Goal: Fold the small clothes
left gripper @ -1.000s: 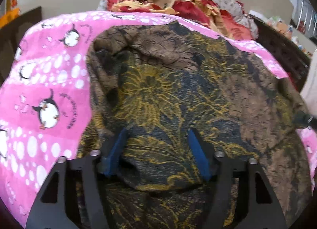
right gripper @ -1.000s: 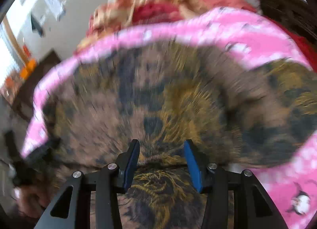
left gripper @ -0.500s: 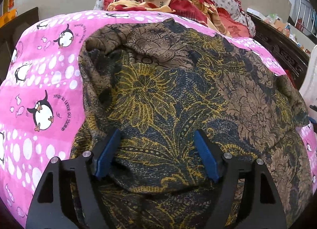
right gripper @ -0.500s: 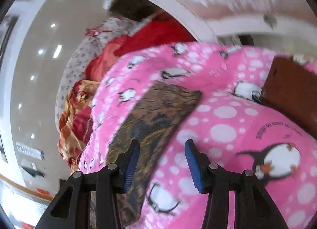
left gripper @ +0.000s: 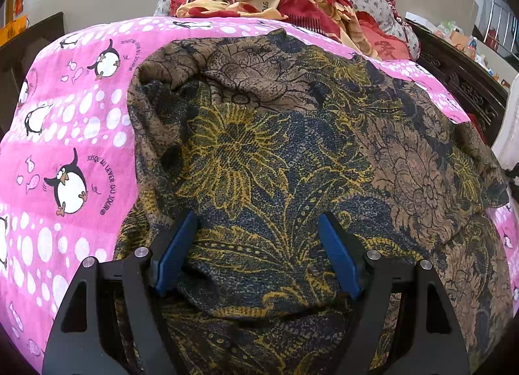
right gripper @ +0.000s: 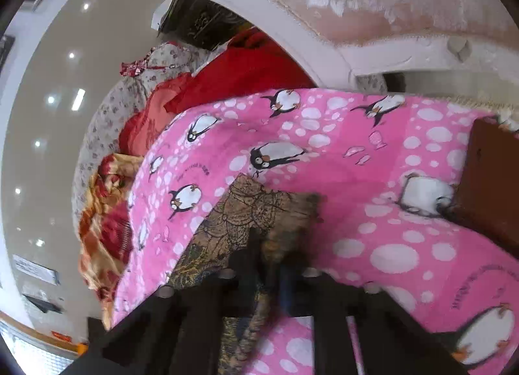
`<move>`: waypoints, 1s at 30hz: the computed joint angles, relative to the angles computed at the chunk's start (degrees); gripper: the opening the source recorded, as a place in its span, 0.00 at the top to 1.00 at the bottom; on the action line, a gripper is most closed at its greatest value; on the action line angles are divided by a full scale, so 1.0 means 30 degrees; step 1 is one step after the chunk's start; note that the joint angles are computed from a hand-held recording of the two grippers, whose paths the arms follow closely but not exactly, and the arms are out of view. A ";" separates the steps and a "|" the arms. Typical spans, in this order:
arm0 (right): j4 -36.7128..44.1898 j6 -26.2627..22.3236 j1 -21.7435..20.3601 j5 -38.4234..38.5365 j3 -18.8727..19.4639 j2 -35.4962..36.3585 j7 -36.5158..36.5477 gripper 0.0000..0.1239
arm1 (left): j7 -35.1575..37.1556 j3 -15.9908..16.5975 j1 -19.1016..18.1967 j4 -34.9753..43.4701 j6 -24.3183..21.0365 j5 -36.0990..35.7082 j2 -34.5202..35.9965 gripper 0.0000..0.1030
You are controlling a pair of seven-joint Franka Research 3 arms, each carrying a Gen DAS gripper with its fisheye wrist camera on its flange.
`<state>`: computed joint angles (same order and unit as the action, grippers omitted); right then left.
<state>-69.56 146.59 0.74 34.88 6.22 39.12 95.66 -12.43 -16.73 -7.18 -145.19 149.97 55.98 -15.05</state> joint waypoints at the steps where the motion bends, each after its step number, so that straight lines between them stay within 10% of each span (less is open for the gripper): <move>1: -0.0420 0.0406 0.0168 -0.0231 -0.0193 -0.0399 0.0001 0.97 | -0.0016 -0.0001 0.0004 0.0028 0.0004 0.0019 0.0030 0.24; 9: -0.2796 0.4452 0.0706 -0.1373 -0.0843 -0.5293 -0.2265 0.97 | -0.0066 0.0023 0.0022 -0.0024 0.0081 0.0068 -0.0012 0.24; 17: -0.4569 0.3173 0.1107 0.3188 0.2376 -0.7641 -1.0499 0.97 | -0.0060 0.0024 -0.0180 -0.0588 0.0254 -0.0422 -0.1137 0.24; 22: -0.5808 0.1710 0.3727 0.4208 0.3745 -0.7240 -1.4426 0.97 | -0.1369 -0.1048 -0.0282 -0.2533 -0.0206 -0.0608 -0.4572 0.24; 30: -0.5445 0.1006 0.9508 -0.0336 0.2787 -0.3894 -1.3424 0.97 | -0.0741 -0.1532 -0.0436 -0.3767 0.0080 -0.2033 -0.6985 0.24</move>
